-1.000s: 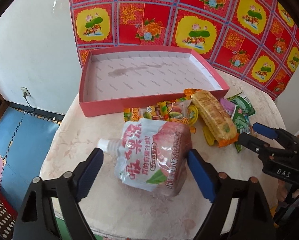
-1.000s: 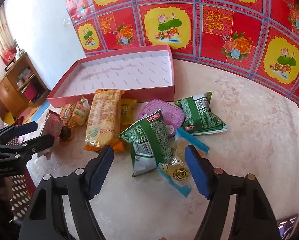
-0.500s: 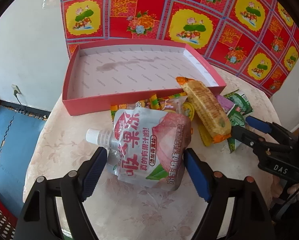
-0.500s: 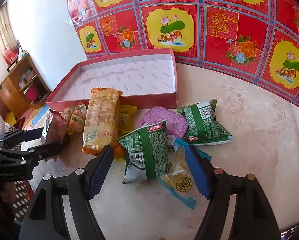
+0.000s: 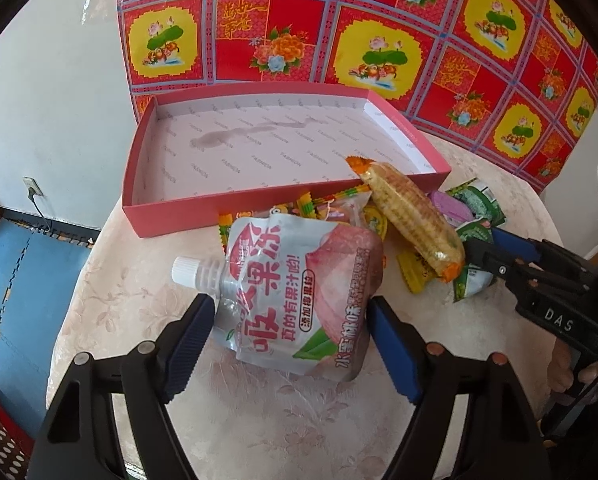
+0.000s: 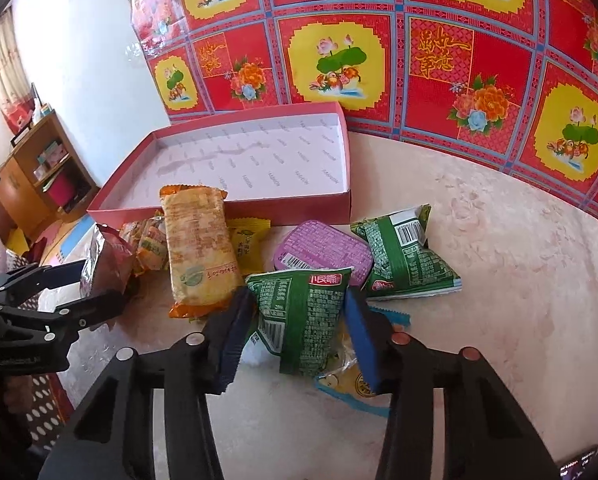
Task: Organize snacks
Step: 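Close the left gripper on the peach jelly pouch while the right gripper grasps a green snack packet, then carry the pouch and green packet over the pink box with both grippers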
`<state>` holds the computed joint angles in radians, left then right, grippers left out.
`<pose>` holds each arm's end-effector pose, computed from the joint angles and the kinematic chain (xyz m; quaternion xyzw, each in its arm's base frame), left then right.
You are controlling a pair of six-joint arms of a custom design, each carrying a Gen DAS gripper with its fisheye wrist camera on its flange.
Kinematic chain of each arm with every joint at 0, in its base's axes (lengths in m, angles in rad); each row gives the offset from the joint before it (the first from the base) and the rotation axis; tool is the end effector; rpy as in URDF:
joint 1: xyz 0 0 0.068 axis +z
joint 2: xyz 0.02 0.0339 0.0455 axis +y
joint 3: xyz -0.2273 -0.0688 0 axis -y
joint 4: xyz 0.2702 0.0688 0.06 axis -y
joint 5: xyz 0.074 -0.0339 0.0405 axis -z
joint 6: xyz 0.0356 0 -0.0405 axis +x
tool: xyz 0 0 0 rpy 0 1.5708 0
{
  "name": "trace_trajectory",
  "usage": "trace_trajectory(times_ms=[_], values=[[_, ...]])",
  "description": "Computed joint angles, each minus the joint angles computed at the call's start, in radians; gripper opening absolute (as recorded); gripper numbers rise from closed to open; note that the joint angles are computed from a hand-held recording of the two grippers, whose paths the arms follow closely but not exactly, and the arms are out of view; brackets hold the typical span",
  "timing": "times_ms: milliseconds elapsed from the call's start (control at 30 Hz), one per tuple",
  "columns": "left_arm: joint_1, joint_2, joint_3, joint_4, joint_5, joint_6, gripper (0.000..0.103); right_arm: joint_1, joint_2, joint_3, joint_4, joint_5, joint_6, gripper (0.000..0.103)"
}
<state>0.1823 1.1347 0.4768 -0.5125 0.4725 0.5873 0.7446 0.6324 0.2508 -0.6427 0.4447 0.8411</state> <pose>0.2150 0.0232 0.1044 0.2372 0.9240 -0.1400 0.2653 0.1317 0.1005 0.1122 0.1047 0.9352 0.0385 0.3360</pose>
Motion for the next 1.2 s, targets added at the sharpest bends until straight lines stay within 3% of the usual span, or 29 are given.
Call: trace_trajectory(times_ms=[767, 1200], values=[[0.103, -0.273, -0.050, -0.169, 0.104, 0.092, 0.081, 0.204, -0.156, 0.040, -0.210, 0.150, 0.162, 0.040], [0.081, -0.271, -0.013, -0.183, 0.109, 0.072, 0.081, 0.226, -0.181, 0.075, -0.253, 0.183, 0.170, 0.039]])
